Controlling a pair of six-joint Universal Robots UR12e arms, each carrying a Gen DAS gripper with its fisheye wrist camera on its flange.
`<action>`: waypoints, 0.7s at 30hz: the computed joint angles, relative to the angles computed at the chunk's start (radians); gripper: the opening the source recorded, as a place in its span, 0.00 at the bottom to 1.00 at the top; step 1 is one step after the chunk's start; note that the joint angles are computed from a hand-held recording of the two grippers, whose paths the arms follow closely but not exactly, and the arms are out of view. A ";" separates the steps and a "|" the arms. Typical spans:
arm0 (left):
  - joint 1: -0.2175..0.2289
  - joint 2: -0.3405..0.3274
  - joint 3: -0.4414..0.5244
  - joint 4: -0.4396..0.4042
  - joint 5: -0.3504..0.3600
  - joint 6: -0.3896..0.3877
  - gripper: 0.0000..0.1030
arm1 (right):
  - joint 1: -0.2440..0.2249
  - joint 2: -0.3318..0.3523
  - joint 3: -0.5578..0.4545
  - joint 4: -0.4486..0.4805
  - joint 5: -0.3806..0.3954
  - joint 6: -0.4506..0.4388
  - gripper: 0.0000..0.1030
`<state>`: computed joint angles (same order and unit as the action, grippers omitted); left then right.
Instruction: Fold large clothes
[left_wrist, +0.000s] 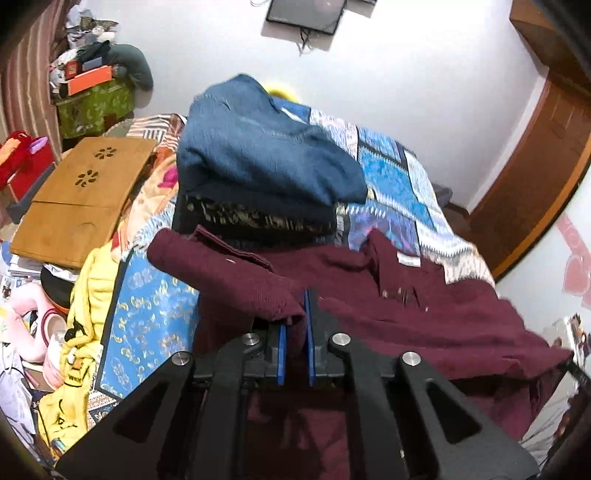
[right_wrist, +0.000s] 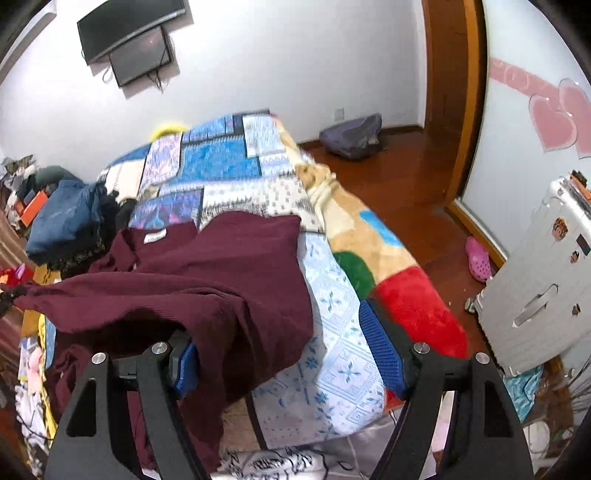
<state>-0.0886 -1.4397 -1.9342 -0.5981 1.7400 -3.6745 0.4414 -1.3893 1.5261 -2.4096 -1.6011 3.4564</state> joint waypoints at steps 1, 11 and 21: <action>-0.006 -0.003 -0.002 -0.024 0.012 0.008 0.08 | -0.004 -0.001 0.000 0.022 0.023 -0.016 0.71; 0.022 0.002 -0.065 -0.207 -0.120 -0.015 0.11 | -0.028 -0.032 0.021 0.149 0.136 -0.081 0.72; -0.040 0.016 -0.028 -0.174 -0.003 0.015 0.49 | 0.006 -0.023 -0.012 0.120 0.195 -0.184 0.72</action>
<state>-0.1283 -1.4240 -1.9624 -0.7719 1.7367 -3.6593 0.4476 -1.4120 1.5142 -2.2895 -1.4057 3.2722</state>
